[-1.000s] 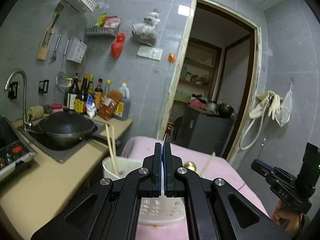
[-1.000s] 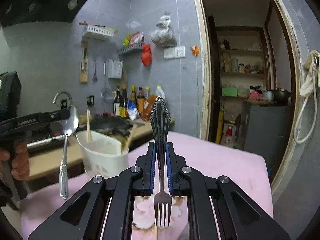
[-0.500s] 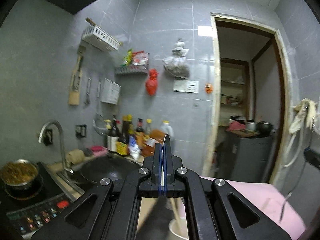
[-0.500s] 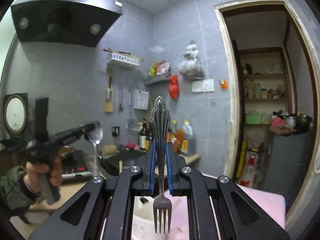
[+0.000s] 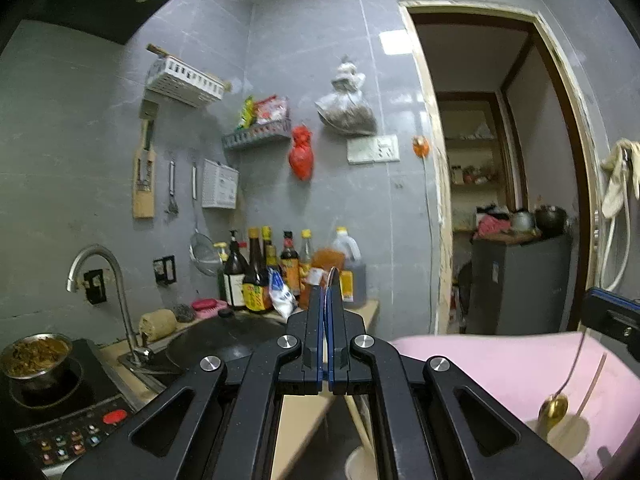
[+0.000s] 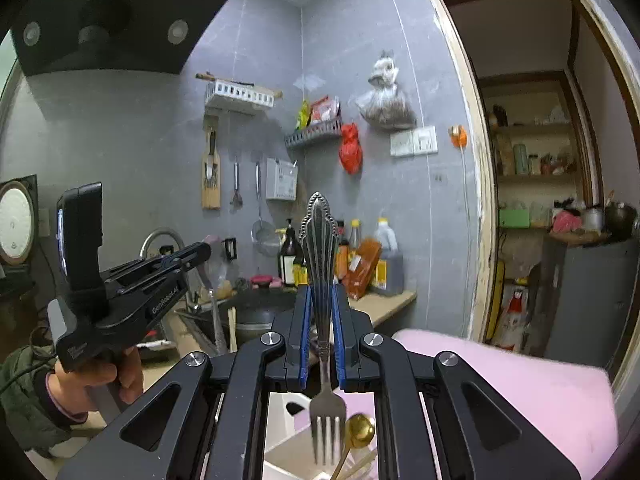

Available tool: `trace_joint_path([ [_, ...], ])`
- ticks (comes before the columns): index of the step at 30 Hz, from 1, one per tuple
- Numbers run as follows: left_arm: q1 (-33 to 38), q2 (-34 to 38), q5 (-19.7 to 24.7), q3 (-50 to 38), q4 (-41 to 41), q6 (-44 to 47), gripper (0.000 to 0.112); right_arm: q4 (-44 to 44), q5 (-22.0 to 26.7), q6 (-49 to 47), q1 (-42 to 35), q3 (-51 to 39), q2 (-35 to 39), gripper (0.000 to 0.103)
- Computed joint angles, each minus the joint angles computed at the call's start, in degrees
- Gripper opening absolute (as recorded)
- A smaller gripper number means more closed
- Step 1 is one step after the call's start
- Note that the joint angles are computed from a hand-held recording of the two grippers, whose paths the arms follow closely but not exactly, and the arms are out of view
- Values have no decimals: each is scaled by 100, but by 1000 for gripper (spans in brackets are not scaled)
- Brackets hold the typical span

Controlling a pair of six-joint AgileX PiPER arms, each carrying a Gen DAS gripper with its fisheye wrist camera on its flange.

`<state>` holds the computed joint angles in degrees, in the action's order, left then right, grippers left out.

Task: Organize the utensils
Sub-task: 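Lower the cutlery into the holder and open both tools, then move both tools back over the remaining spoon, knife and chopstick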

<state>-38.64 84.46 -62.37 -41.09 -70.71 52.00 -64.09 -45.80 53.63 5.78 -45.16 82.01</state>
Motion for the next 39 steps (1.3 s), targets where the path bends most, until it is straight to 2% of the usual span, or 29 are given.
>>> trace_joint_path([
  [4,139,68,528,69,122,-217,1,-200,-11,85,-29,-29,237,9],
  [6,276,-50,1014,159,257,-424,2,-306,-31,163,-78,-21,316,9],
  [9,598,-351,1980,270,517,-815,4,-475,-79,306,-148,-18,340,9],
  [11,789,-528,2581,268,572,-977,5,-496,-275,270,-258,48,297,13],
  [12,896,-614,2862,279,672,-1154,6,-433,-445,173,-338,129,259,18],
  [13,904,-675,2958,277,671,-1196,8,-362,-543,99,-379,174,228,23],
  [16,844,-865,3157,197,395,-946,17,-309,-747,90,-519,282,59,24],
  [18,691,-1003,3114,218,283,-898,32,-248,-772,122,-631,379,-148,26],
  [20,427,-1132,2916,242,113,-775,39,-154,-711,140,-744,493,-360,37],
  [21,252,-1186,2783,268,27,-716,44,-120,-711,155,-857,589,-497,48],
  [22,110,-1221,2672,266,-73,-626,48,-116,-713,185,-961,660,-603,56],
  [23,-93,-1246,2489,277,-176,-554,55,-164,-699,254,-1088,729,-722,58],
  [25,-458,-1242,2130,279,-273,-506,70,-333,-722,411,-1411,842,-927,71],
  [28,-1187,-1078,1323,279,-387,-436,88,-578,-951,530,-2025,1063,-1176,81],
  [30,-1650,-846,768,249,-422,-432,94,-786,-1130,588,-2562,1229,-1370,88],
  [32,-1924,-663,490,226,-425,-456,97,-973,-1327,613,-3066,1353,-1479,99],
  [33,-2082,-544,399,182,-466,-442,97,-1097,-1488,609,-3392,1421,-1523,103],
  [35,-2242,-405,422,154,-498,-484,97,-1344,-1670,613,-3886,1482,-1569,103],
  [39,-2309,-134,1013,-34,-668,-551,98,-1829,-1961,629,-4811,1535,-1498,103],
])
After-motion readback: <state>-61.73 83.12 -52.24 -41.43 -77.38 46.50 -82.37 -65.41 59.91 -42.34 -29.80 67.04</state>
